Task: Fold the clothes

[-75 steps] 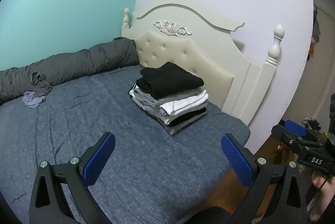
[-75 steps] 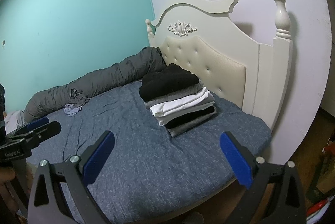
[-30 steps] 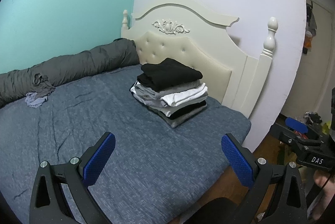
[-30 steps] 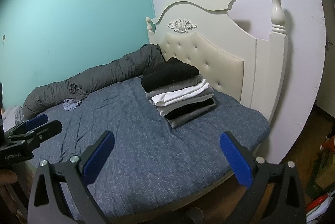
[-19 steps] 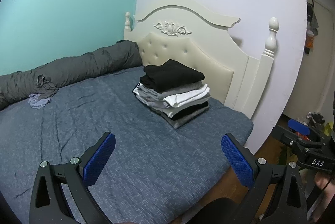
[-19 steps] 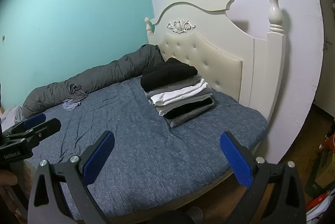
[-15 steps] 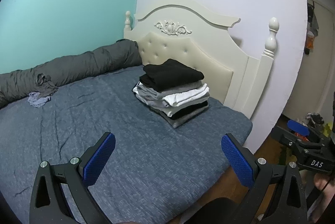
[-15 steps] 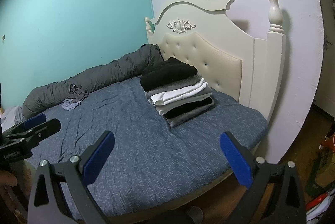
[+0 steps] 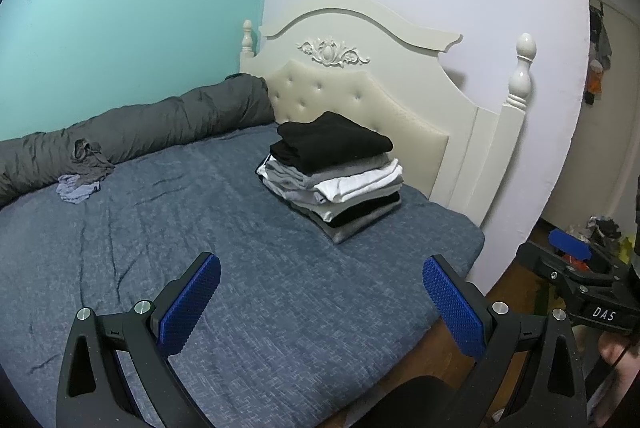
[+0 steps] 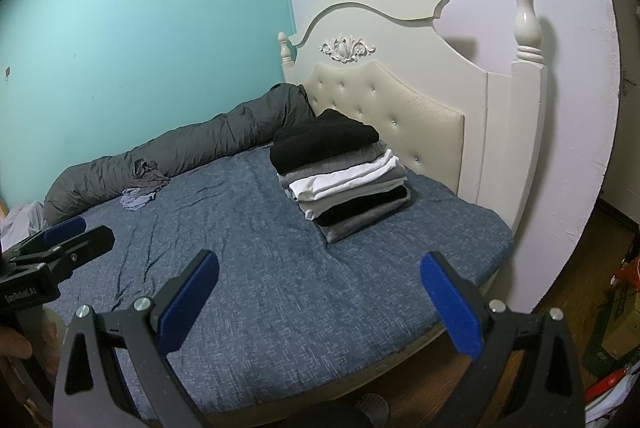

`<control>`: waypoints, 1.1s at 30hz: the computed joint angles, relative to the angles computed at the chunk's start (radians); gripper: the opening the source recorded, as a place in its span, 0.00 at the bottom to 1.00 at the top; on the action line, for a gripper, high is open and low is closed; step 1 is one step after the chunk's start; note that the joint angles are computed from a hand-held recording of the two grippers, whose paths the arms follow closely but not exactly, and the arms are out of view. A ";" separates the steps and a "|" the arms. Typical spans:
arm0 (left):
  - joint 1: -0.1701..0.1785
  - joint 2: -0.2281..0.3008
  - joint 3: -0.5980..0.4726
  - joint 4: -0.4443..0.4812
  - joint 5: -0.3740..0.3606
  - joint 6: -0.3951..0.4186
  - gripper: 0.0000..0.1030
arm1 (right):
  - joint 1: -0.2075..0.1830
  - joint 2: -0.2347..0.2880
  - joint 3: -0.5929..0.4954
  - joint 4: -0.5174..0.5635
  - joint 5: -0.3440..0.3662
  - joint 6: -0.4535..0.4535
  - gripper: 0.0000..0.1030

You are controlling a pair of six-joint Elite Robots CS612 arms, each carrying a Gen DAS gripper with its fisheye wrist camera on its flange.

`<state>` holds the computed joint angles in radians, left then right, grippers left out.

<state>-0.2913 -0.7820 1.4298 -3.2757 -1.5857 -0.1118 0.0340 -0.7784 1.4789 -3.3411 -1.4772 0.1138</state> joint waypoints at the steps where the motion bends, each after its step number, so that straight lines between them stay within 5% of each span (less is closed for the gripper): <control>1: 0.000 0.000 0.000 0.001 0.000 -0.001 1.00 | 0.000 0.000 0.000 0.000 0.000 0.000 0.98; 33: 0.002 0.001 -0.001 0.011 0.019 -0.005 1.00 | 0.000 0.003 -0.005 0.009 0.004 0.000 0.98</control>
